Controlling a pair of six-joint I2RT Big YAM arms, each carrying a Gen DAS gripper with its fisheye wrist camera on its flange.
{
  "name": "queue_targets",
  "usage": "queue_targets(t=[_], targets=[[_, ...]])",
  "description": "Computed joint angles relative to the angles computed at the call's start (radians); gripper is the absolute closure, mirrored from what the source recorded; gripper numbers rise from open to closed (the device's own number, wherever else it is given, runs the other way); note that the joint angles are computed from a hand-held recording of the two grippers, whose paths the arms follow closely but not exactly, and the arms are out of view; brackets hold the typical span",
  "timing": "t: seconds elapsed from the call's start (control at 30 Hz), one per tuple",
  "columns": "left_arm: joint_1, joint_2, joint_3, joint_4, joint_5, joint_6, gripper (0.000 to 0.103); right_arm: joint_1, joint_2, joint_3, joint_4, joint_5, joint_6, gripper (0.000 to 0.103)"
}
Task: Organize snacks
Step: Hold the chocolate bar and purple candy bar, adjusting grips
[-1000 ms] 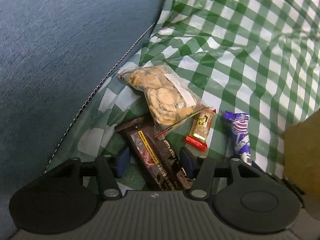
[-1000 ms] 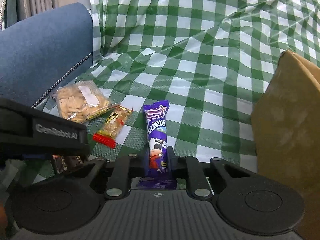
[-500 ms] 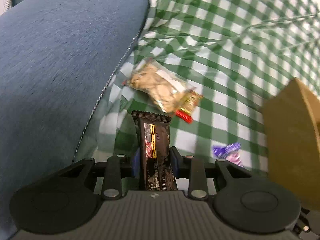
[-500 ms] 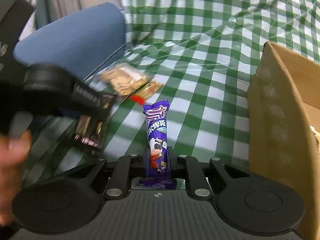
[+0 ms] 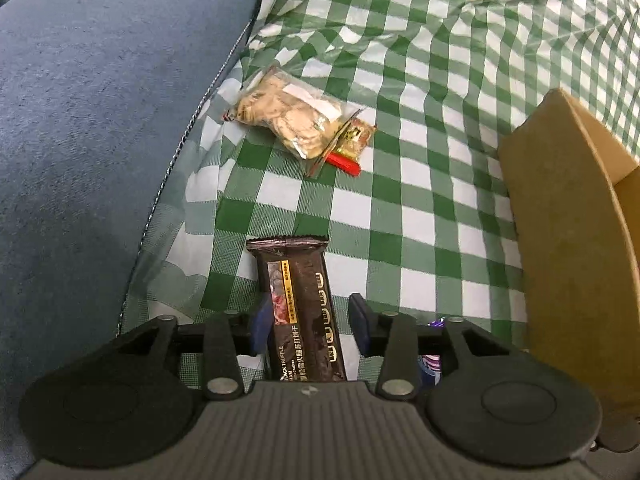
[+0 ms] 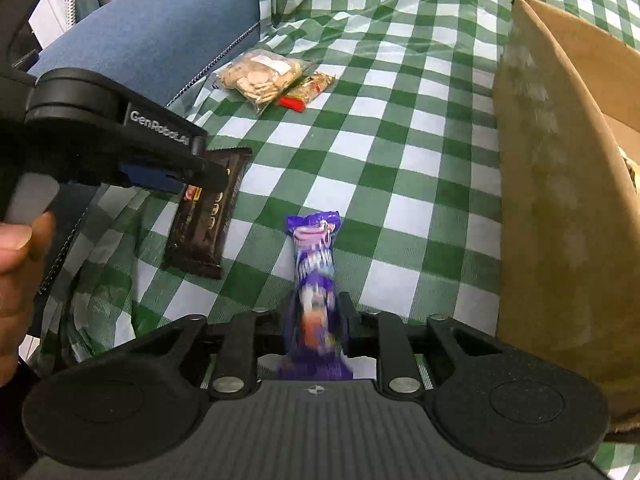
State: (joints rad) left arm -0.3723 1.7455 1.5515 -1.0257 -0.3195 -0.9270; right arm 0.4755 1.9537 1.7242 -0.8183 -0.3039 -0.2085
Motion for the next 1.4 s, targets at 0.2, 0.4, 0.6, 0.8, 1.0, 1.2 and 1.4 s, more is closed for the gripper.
queue_targets(t=[0.2, 0.4, 0.6, 0.8, 1.0, 1.2, 1.4], targets=[[0.002, 0.041, 0.038, -0.048, 0.016, 0.021, 0.049, 0.009, 0.022, 0.012, 0.01, 0.029, -0.024, 0.072], [0.003, 0.063, 0.056, -0.073, 0.029, 0.042, 0.049, 0.014, 0.024, 0.009, 0.025, 0.043, -0.03, 0.071], [0.0, 0.078, 0.07, -0.091, 0.034, 0.064, 0.05, 0.013, 0.028, 0.01, 0.038, 0.057, -0.023, 0.071], [-0.001, 0.071, 0.064, -0.068, 0.023, 0.077, 0.061, 0.012, 0.013, -0.01, 0.075, 0.05, -0.014, 0.086], [-0.001, 0.078, 0.069, -0.066, 0.04, 0.093, 0.061, 0.011, 0.019, 0.001, 0.059, 0.053, -0.003, 0.086], [-0.003, 0.083, 0.07, -0.068, 0.045, 0.11, 0.059, 0.015, 0.026, 0.005, 0.043, 0.062, -0.007, 0.084], [0.001, 0.084, 0.069, -0.067, 0.048, 0.123, 0.059, 0.015, 0.026, 0.003, 0.045, 0.063, -0.008, 0.084]])
